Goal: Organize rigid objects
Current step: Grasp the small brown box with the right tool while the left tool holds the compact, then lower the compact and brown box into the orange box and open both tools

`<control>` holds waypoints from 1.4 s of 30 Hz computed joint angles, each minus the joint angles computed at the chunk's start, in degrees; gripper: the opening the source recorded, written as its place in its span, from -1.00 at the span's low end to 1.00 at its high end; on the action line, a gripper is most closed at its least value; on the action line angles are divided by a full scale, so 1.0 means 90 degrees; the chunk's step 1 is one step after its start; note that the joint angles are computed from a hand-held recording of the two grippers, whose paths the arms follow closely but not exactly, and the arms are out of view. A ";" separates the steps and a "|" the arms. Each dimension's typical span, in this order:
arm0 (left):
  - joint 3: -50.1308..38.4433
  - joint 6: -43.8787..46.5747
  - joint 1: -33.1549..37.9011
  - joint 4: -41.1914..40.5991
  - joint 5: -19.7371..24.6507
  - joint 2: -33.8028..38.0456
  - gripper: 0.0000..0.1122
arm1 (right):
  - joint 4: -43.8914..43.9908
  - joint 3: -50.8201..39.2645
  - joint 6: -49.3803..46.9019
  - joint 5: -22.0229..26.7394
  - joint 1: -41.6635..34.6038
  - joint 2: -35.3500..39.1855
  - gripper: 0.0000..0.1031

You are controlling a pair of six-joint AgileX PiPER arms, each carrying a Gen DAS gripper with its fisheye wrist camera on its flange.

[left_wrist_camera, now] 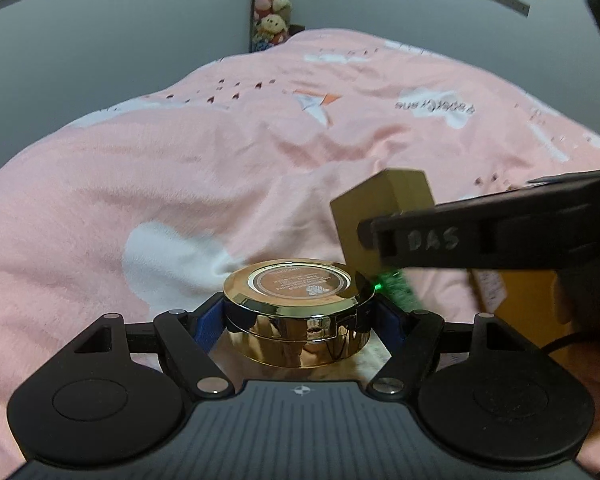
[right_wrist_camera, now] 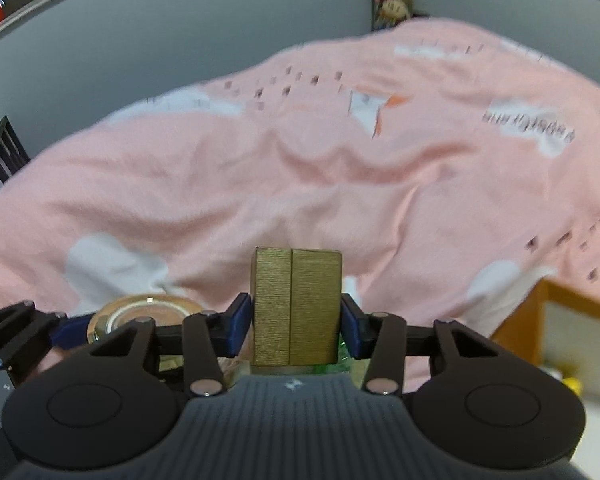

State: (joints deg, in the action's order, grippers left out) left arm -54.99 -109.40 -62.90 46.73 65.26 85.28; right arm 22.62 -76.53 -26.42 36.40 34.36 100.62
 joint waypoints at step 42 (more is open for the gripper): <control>-0.5879 0.5977 0.0898 -0.2099 -0.2109 0.3807 0.56 | -0.1279 0.0321 -0.1538 0.0717 -0.4452 -0.1073 -0.10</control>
